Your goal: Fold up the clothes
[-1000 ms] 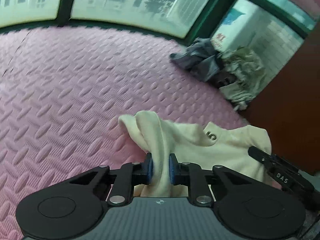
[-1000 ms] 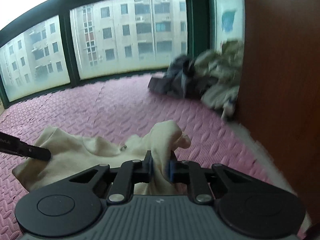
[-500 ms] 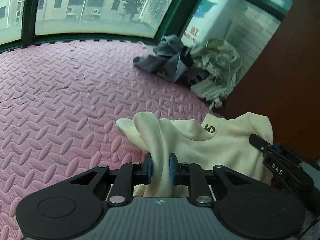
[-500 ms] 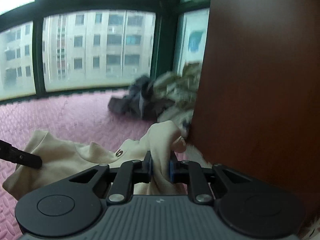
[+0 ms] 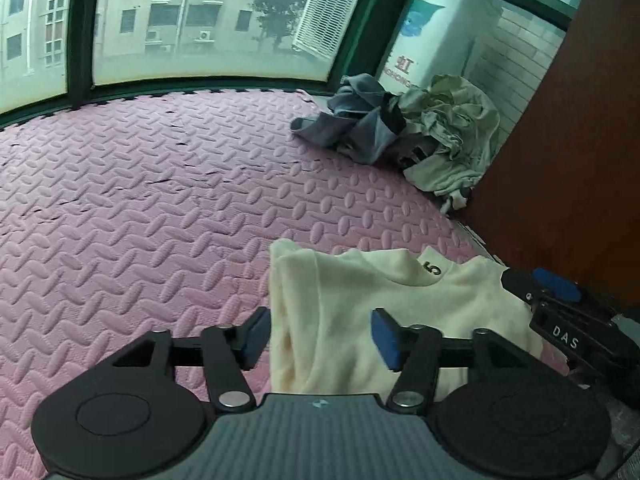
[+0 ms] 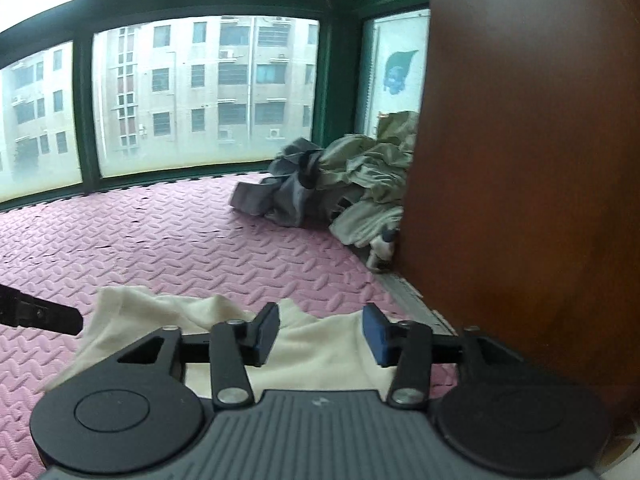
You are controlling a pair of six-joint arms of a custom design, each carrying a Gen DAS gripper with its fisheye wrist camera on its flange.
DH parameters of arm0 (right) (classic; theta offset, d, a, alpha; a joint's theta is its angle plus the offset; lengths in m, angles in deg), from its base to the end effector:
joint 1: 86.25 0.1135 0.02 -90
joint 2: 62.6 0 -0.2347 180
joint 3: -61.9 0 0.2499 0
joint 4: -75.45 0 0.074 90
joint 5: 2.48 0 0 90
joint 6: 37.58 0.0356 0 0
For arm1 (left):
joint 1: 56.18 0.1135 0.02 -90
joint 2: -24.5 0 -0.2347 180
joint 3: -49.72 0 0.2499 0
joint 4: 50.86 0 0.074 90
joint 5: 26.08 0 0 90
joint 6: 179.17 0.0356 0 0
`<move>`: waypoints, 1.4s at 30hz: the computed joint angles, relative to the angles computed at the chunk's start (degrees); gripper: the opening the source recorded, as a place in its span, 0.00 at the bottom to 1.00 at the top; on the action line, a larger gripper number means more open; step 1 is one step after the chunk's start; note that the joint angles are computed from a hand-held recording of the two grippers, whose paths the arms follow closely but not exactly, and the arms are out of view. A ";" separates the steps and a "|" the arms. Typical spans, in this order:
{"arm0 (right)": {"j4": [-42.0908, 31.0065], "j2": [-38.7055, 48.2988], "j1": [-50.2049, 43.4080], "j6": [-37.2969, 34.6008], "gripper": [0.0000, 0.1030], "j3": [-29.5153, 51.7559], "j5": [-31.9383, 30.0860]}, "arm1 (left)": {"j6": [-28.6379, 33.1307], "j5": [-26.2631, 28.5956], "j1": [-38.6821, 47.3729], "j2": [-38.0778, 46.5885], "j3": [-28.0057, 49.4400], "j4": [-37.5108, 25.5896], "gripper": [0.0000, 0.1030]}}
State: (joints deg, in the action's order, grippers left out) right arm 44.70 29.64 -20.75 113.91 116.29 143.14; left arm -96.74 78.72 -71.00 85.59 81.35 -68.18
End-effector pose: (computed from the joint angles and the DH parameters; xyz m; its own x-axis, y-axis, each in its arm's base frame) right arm 0.1349 0.2252 0.1071 -0.5261 0.0422 -0.8494 0.1536 0.9871 -0.0461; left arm 0.1894 -0.0595 0.1170 -0.7532 0.0675 -0.6543 0.3200 0.9067 -0.2747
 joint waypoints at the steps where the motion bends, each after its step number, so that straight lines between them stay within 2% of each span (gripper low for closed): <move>1: 0.53 0.31 0.35 -0.41 0.52 0.41 -0.21 | 0.48 -0.15 0.37 -1.20 -0.37 -0.79 0.59; 7: 3.54 3.41 2.38 -2.18 0.67 3.80 -2.67 | 4.21 -1.40 4.56 -11.74 -3.39 -7.09 0.77; 9: 4.65 5.59 2.99 -3.26 0.69 5.81 -3.70 | 5.78 -0.79 7.72 -16.30 -4.42 -10.02 0.87; 11: 5.50 7.92 3.74 -4.28 0.75 8.18 -4.88 | 7.75 0.19 11.63 -20.67 -5.14 -13.30 0.90; 15: 6.53 13.11 5.24 -8.05 0.76 14.34 -6.55 | 13.60 4.35 22.46 -26.37 -5.56 -19.36 0.94; 19: 7.69 18.33 6.12 -12.47 0.78 21.48 -8.11 | 20.86 8.28 34.25 -27.60 -5.30 -22.77 0.98; 25: 8.81 27.54 6.36 -18.85 0.80 34.73 -11.91 | 32.81 15.79 54.69 -19.02 -1.49 -23.45 1.00; 31: 8.01 37.22 6.04 -23.15 0.81 49.45 -16.37 | 43.18 20.34 70.32 -6.00 4.48 -20.08 1.00; 35: 5.38 44.83 6.04 -24.79 0.83 61.10 -18.96 | 46.28 19.67 76.05 2.90 7.09 -12.63 1.00; 36: 4.71 46.56 6.07 -25.09 0.86 63.73 -19.34 | 46.27 19.16 76.86 5.25 7.48 -10.15 1.00; 42: 0.53 56.24 5.71 -26.13 0.87 78.02 -22.10 | 44.77 15.47 80.09 19.55 9.29 5.40 1.00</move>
